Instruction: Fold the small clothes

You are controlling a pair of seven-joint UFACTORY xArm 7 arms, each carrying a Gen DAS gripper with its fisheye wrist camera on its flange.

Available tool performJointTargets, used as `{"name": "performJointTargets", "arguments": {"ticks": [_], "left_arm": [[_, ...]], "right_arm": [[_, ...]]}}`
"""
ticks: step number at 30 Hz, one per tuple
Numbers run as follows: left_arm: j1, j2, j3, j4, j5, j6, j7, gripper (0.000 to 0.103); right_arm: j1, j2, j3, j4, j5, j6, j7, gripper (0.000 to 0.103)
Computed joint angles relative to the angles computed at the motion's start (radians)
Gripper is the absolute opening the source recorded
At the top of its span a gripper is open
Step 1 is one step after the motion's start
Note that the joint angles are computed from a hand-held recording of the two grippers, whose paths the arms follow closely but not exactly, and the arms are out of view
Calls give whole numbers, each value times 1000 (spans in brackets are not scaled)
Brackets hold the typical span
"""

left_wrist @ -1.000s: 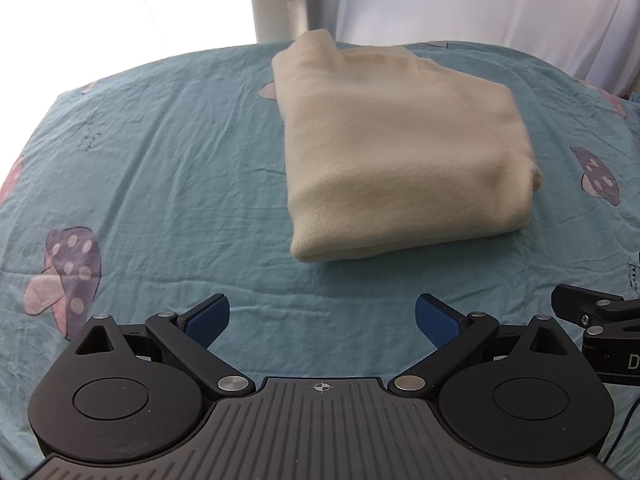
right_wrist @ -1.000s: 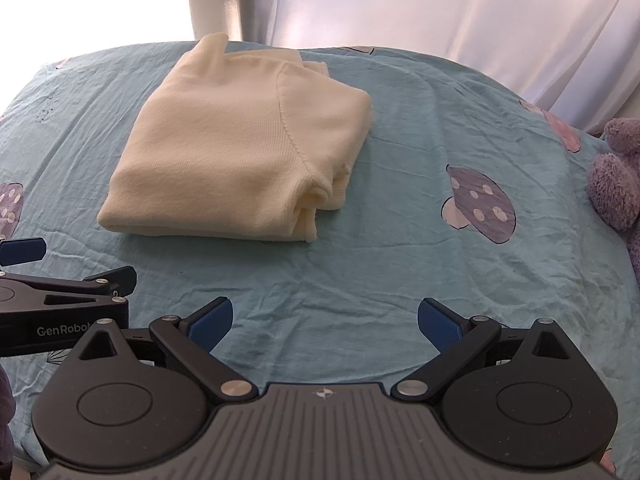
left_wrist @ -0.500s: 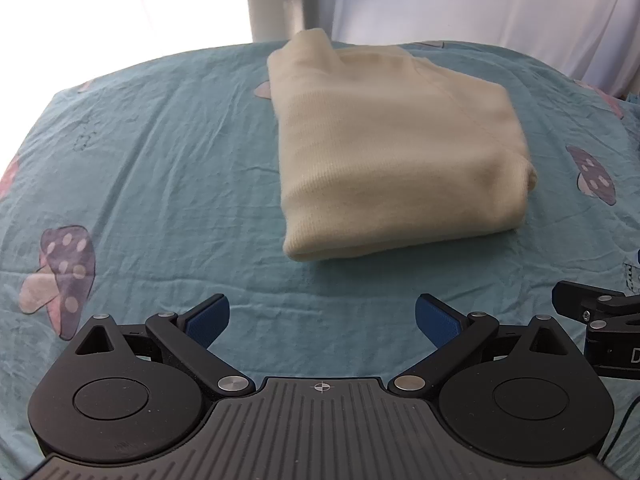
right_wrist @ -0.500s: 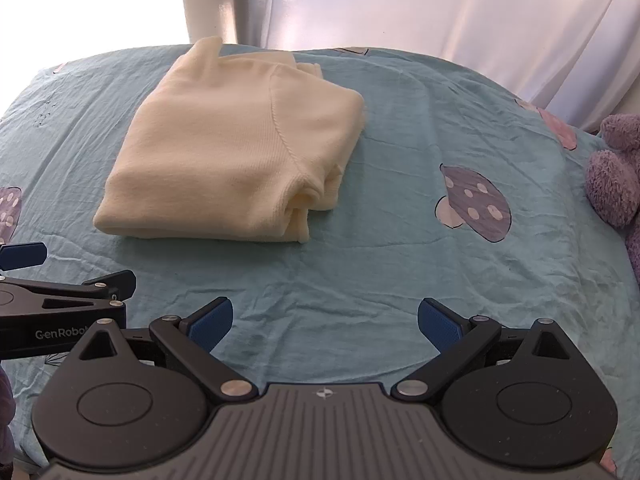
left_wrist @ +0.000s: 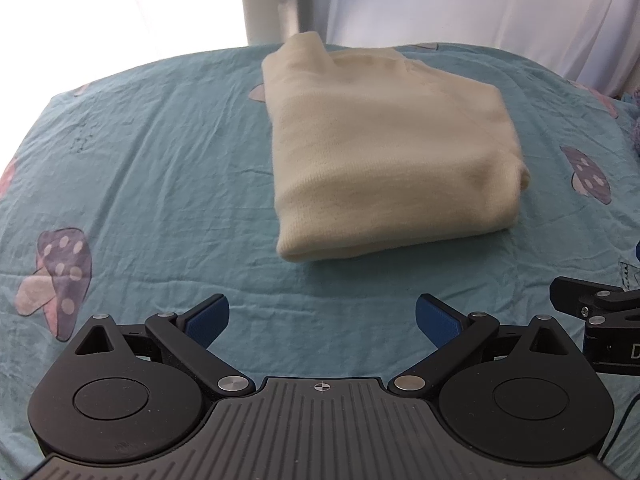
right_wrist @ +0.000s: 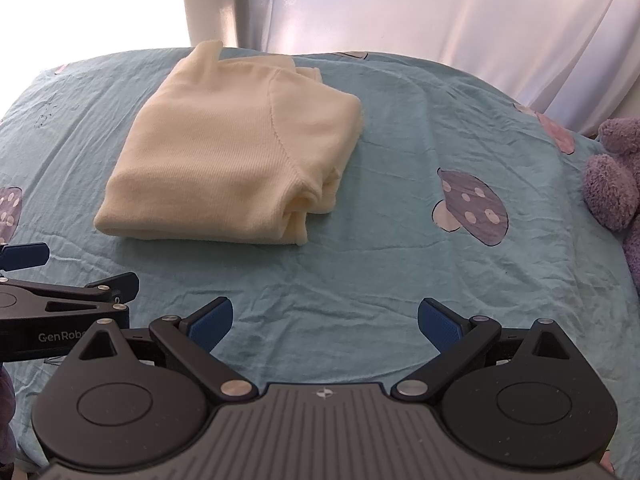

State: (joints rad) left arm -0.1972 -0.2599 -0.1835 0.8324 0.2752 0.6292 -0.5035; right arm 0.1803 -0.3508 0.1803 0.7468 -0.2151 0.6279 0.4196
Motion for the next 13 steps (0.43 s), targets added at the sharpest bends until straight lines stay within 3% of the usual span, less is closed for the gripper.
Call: {"name": "performJointTargets", "arguments": {"ticks": [13], "left_arm": [[0,-6,-2,-4,10,5,-4,102]], "right_arm": [[3,-3,6,-1,-5,-3,6,99]]}}
